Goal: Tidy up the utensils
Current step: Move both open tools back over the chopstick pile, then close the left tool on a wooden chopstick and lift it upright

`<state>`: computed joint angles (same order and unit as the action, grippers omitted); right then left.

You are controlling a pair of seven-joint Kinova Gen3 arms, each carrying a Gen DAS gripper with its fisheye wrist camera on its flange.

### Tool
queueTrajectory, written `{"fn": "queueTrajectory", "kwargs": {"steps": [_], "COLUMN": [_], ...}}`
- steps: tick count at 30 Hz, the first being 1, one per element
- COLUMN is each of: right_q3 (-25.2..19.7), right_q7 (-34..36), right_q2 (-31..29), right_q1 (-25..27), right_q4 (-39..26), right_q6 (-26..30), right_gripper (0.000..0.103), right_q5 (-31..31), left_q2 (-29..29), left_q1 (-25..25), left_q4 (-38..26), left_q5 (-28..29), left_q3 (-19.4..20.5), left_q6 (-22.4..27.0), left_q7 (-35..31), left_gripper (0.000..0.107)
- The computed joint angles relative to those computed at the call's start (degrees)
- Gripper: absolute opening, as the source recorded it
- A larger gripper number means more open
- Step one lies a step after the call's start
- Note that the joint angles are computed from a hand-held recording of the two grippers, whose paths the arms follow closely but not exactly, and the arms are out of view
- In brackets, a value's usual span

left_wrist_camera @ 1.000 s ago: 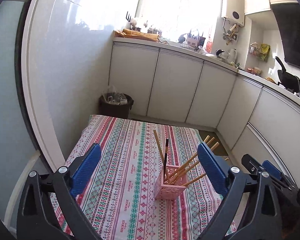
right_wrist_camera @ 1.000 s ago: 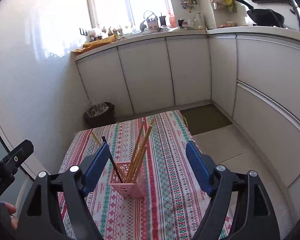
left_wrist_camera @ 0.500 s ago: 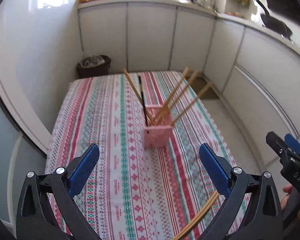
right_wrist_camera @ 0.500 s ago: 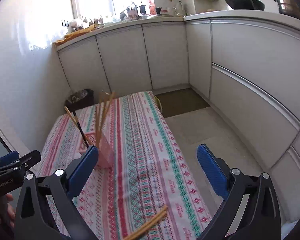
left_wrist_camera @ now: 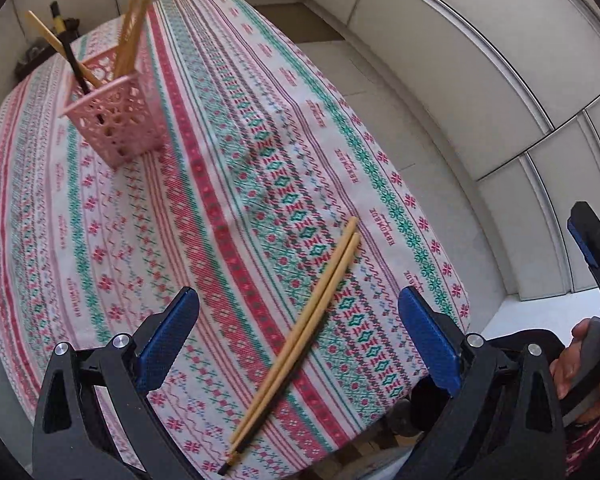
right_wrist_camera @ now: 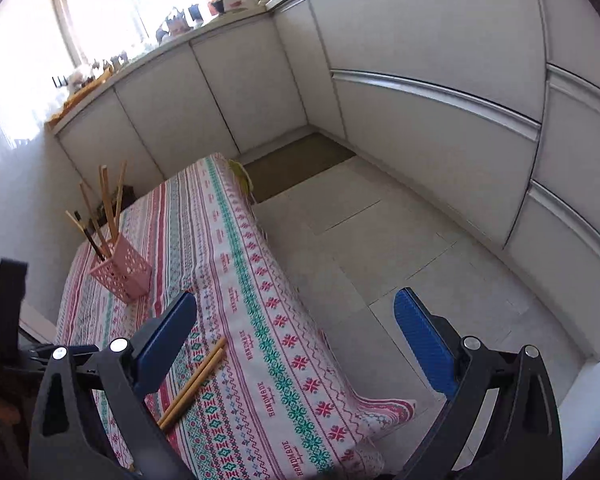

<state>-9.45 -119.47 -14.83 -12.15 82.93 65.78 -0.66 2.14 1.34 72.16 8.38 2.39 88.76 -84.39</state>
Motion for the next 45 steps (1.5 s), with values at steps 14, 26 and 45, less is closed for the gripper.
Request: {"fn": "queueTrajectory", "kwargs": {"steps": [14, 26, 45], "right_q3": [5.95, 5.62, 1.32], "right_q7": [0.34, 0.70, -0.06], "right_q2": [-1.14, -0.83, 4.47], "right_q1": [3.59, 4.00, 0.24], "right_q4": [1.71, 2.09, -3.41], "right_q6": [1.26, 1.13, 6.80], "right_gripper": [0.096, 0.096, 0.096], "right_q5": [-5.22, -6.47, -7.20], "left_q2": [9.97, 13.97, 10.00], "left_q1": [8.55, 9.39, 5.60], "left_q4": [-3.32, -3.87, -0.63], "left_q5": [-10.27, -16.65, -10.58], "left_q3": [2.03, -0.49, -0.44], "left_q6": [-2.05, -2.58, -4.16], "left_q7": [12.32, 15.30, 3.37], "left_gripper": [0.090, 0.079, 0.008]}}
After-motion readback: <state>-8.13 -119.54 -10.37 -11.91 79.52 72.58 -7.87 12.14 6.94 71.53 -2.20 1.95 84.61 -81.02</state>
